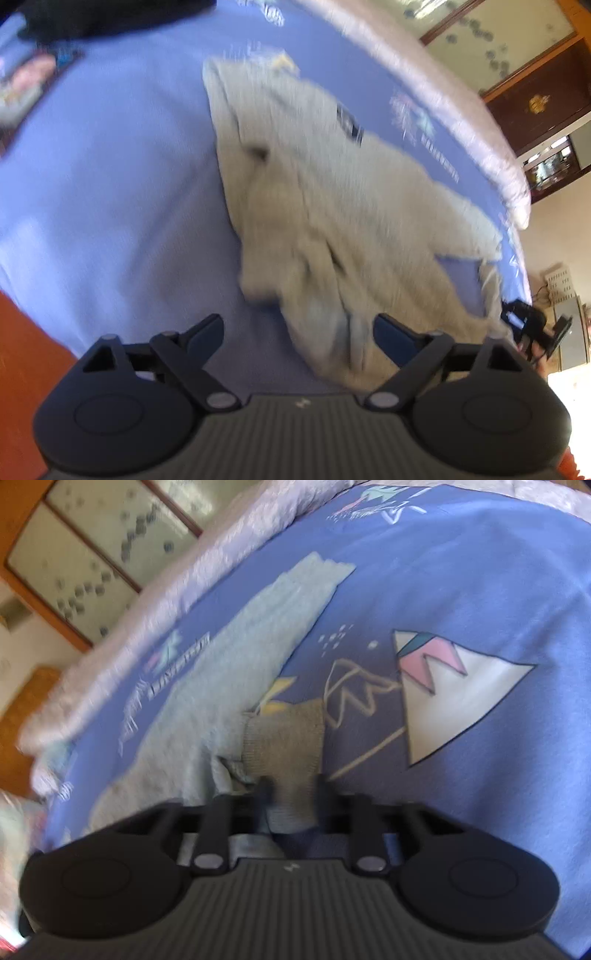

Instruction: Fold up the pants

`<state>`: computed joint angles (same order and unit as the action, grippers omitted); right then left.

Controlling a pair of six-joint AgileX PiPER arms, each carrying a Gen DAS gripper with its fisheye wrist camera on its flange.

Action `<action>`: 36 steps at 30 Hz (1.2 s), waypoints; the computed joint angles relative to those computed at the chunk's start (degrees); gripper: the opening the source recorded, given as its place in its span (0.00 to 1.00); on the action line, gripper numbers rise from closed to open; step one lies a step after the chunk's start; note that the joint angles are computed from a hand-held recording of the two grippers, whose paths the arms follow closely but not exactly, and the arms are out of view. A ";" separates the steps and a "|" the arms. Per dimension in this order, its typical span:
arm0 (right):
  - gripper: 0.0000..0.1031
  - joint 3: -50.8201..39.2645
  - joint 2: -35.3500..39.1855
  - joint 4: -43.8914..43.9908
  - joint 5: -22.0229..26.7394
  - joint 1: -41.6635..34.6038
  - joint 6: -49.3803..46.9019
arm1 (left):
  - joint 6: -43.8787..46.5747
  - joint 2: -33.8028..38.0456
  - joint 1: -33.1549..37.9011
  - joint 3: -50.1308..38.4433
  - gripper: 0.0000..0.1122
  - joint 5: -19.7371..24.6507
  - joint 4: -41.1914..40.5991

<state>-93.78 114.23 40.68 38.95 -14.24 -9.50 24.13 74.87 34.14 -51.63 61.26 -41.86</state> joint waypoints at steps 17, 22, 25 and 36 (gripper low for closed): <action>0.02 2.24 -20.45 -28.73 -11.29 -18.31 15.39 | -4.49 -2.83 11.39 -7.07 0.08 6.77 0.78; 0.06 6.10 -20.14 -15.48 -7.61 -23.19 4.83 | -4.88 -1.97 13.34 -5.44 0.08 7.98 0.66; 0.08 14.60 -23.29 -6.14 -8.80 -23.10 -4.04 | -4.86 -3.16 11.45 -4.40 0.09 6.46 1.88; 0.51 22.54 -23.88 -12.75 -5.68 -16.07 -8.75 | -5.25 -0.91 11.79 -7.95 0.09 7.73 2.77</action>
